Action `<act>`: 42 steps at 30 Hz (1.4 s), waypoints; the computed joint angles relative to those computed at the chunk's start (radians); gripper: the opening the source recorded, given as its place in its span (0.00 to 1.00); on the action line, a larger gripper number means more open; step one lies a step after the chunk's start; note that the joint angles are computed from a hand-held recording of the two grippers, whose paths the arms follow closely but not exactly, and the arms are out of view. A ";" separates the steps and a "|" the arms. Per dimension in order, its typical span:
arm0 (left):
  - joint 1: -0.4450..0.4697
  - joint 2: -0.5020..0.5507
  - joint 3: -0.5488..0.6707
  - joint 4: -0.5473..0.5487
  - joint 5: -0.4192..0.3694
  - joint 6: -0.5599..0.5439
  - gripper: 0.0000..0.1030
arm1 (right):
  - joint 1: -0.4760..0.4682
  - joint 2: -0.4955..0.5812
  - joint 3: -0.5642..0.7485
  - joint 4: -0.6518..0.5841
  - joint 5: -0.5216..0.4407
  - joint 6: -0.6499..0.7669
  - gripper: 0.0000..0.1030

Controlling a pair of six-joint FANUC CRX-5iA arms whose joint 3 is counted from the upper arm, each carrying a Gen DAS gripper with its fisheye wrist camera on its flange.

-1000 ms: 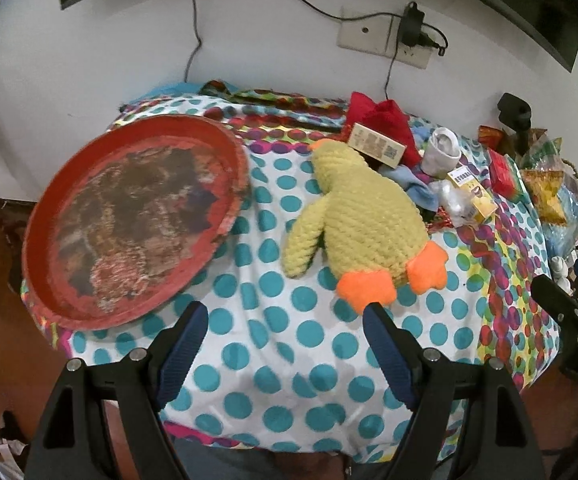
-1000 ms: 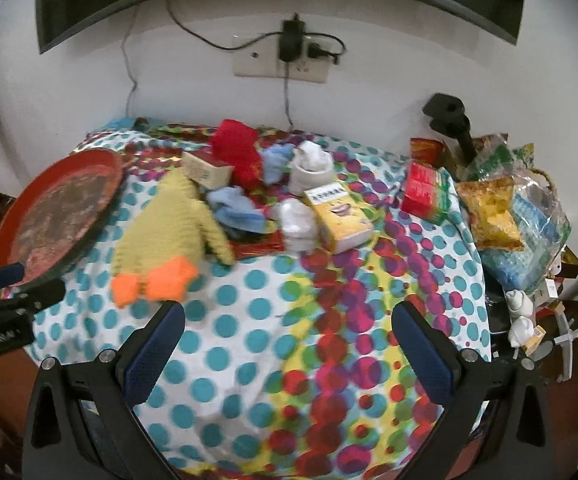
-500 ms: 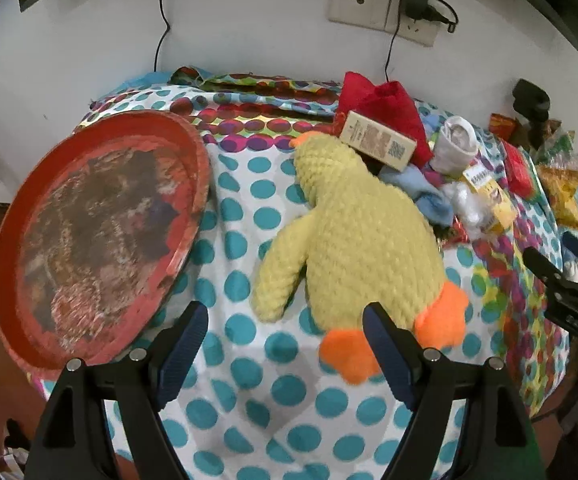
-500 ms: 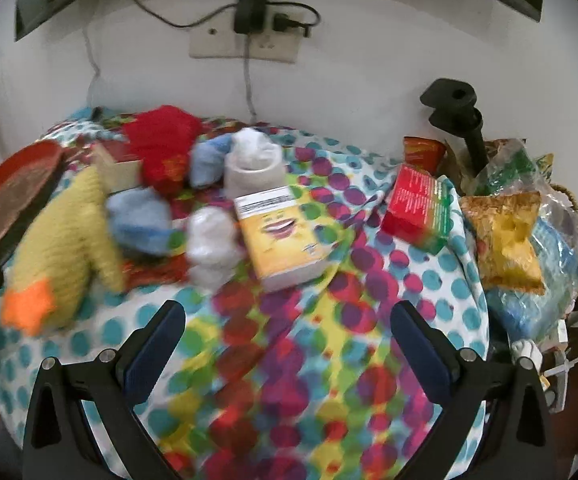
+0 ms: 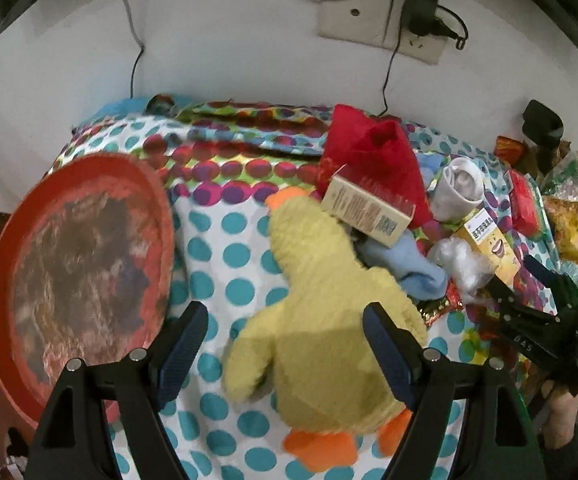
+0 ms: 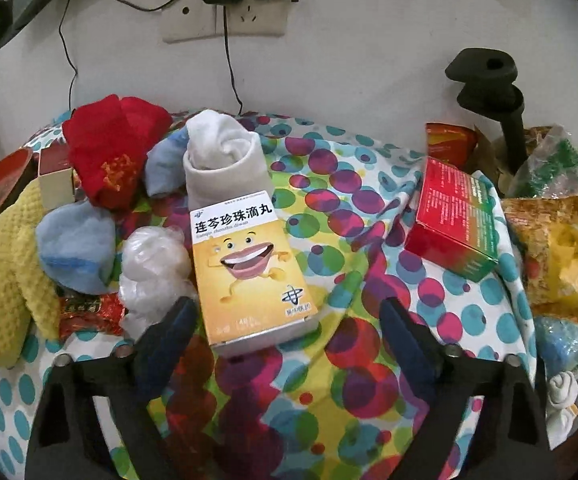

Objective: Organize objects
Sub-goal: 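Move the left gripper toward the yellow plush duck, then close the left gripper on the plush duck and lift it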

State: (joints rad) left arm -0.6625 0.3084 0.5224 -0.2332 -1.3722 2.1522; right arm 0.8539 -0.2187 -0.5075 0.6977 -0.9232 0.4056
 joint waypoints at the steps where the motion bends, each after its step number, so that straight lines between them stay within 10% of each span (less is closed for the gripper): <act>1: -0.002 0.015 0.019 -0.004 -0.016 -0.006 0.80 | -0.008 0.003 0.010 -0.030 0.008 0.024 0.73; 9: 0.008 0.058 0.034 0.036 0.025 0.017 0.80 | -0.027 -0.022 -0.007 -0.065 0.086 0.032 0.55; 28: 0.004 0.125 0.066 0.022 0.061 -0.022 0.79 | -0.036 -0.006 0.033 -0.130 0.063 0.087 0.59; 32: 0.006 0.115 0.060 0.025 0.076 -0.066 0.54 | -0.037 -0.003 0.037 -0.130 0.055 0.081 0.59; 42: 0.005 0.069 0.029 0.027 0.095 -0.095 0.47 | -0.041 0.001 0.044 -0.134 0.047 0.093 0.61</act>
State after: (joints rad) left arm -0.6576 0.3776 0.5514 -0.2061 -1.2772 2.0568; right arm 0.8133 -0.2176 -0.4634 0.5638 -0.8759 0.4989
